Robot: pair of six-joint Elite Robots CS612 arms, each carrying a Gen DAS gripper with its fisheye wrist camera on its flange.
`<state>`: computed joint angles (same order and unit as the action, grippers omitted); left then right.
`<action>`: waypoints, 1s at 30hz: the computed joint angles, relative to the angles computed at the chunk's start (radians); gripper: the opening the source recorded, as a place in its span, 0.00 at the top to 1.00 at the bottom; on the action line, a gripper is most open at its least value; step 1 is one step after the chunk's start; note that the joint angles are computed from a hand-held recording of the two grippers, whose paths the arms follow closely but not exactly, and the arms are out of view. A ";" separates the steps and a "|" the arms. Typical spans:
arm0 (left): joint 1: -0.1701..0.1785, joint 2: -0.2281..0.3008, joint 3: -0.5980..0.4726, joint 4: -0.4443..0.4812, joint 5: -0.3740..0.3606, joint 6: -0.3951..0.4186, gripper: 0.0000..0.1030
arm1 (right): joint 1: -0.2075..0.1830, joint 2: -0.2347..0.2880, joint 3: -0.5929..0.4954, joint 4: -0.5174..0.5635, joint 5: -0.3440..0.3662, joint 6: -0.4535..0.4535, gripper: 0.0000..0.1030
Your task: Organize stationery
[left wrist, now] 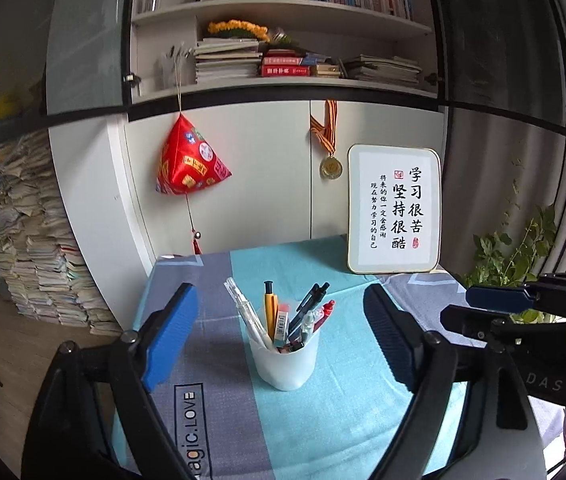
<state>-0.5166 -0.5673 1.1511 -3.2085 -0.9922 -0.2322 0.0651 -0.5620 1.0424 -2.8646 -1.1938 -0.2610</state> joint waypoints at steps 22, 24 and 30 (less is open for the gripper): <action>-0.119 -0.162 0.303 -0.183 0.144 -0.007 0.01 | -0.025 -0.225 0.446 -0.481 -0.131 0.106 0.35; -0.124 -0.169 0.314 -0.191 0.151 -0.008 0.01 | -0.028 -0.234 0.464 -0.495 -0.126 0.110 0.35; -0.138 -0.181 0.336 -0.218 0.168 -0.001 0.01 | -0.034 -0.256 0.512 -0.552 -0.110 0.118 0.34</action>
<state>-0.6544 -0.7484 1.4872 -3.4267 -0.8242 -0.2336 0.0311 -0.8180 1.5540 -3.4164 -1.3039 -0.1426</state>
